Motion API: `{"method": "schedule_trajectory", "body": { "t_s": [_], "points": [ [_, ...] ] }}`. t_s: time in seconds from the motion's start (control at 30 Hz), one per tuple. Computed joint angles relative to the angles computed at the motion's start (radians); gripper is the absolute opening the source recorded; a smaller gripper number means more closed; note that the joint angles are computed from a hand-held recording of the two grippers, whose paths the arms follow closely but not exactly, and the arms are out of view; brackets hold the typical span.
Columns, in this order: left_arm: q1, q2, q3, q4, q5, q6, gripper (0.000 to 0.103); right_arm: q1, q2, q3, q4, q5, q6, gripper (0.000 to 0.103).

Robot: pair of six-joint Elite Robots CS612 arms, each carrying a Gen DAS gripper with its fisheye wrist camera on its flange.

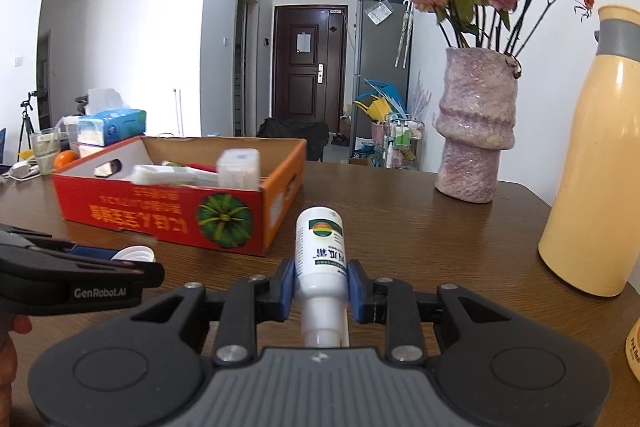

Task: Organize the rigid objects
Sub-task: 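Carry the spray bottle and white cap with both tools over the box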

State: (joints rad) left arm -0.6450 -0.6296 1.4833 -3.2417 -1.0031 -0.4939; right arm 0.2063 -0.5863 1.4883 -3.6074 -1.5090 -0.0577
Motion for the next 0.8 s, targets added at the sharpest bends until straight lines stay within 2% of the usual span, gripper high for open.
{"method": "schedule_trajectory", "body": {
  "t_s": [0.4, 0.8],
  "points": [
    [0.009, -0.062, 0.135, -0.126, 0.047, -0.043, 0.042, 0.056, -0.011, 0.029, -0.056, -0.008, 0.043, 0.027],
    [0.041, -0.106, 0.211, -0.224, 0.051, -0.065, 0.042, 0.113, 0.0, -0.004, -0.068, -0.029, 0.091, 0.027]
  ]
}}
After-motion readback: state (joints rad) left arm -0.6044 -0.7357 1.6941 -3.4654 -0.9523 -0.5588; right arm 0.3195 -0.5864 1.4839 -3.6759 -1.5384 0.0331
